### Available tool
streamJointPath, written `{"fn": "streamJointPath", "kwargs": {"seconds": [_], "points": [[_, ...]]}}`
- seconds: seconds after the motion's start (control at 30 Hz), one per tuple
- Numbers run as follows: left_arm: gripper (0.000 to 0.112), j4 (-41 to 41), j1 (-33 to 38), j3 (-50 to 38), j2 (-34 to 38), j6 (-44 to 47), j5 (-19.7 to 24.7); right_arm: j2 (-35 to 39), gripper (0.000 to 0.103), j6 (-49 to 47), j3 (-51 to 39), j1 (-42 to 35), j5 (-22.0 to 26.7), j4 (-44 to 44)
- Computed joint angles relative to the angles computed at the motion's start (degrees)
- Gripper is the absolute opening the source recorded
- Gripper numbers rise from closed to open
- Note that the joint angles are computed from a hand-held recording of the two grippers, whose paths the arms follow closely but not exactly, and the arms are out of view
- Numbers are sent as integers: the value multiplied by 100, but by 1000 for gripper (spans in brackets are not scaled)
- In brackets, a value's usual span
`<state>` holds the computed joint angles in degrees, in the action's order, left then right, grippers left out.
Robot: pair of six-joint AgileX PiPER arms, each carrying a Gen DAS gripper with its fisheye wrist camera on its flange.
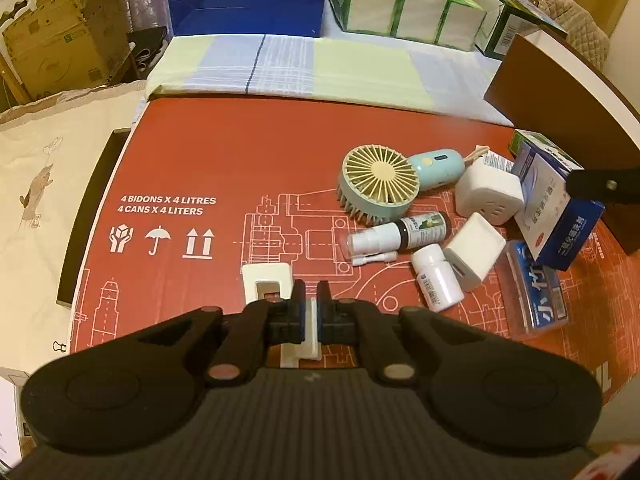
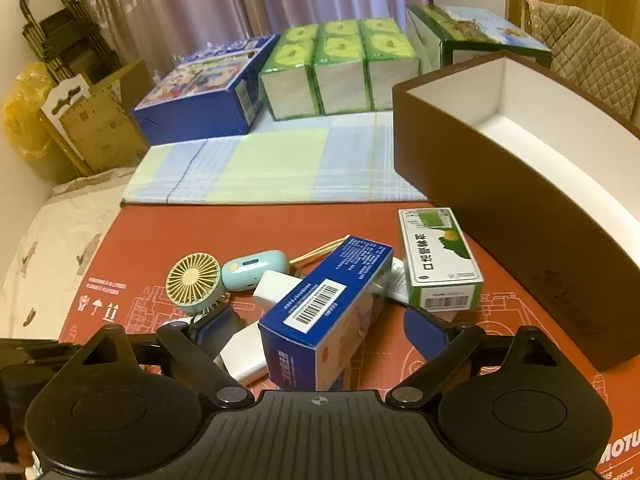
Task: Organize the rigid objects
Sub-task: 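Grasp the white plastic clip holder with the left gripper while the right gripper approaches the blue medicine box, then lift the white clip holder with the left gripper while the right gripper grasps and lifts the blue medicine box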
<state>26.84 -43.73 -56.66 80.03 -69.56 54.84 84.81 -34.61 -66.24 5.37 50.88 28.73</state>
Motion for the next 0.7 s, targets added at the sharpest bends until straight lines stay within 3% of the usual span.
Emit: {"fn": "streamJointPath", "kwargs": {"seconds": [0.07,0.17,0.23,0.3,0.53,0.7], "points": [[7,-11,7,21,-39,17,-13,77,82,93,0,78,-62,-80],[17,-22,-36,63,-146,63,6,188,66,133,-3,104,-40,-220],[25,-61,-87,98,-250,104,66,195,48,28,34,15,71,-189],[28,-89,-130,120,-320,137,149,103,43,-173,142,-107,73,-158],[35,60,-262,193,-496,-115,415,-215,39,-1285,432,-941,483,226],[43,42,-246,182,-295,-53,342,-342,38,-1677,633,-1444,723,292]]}}
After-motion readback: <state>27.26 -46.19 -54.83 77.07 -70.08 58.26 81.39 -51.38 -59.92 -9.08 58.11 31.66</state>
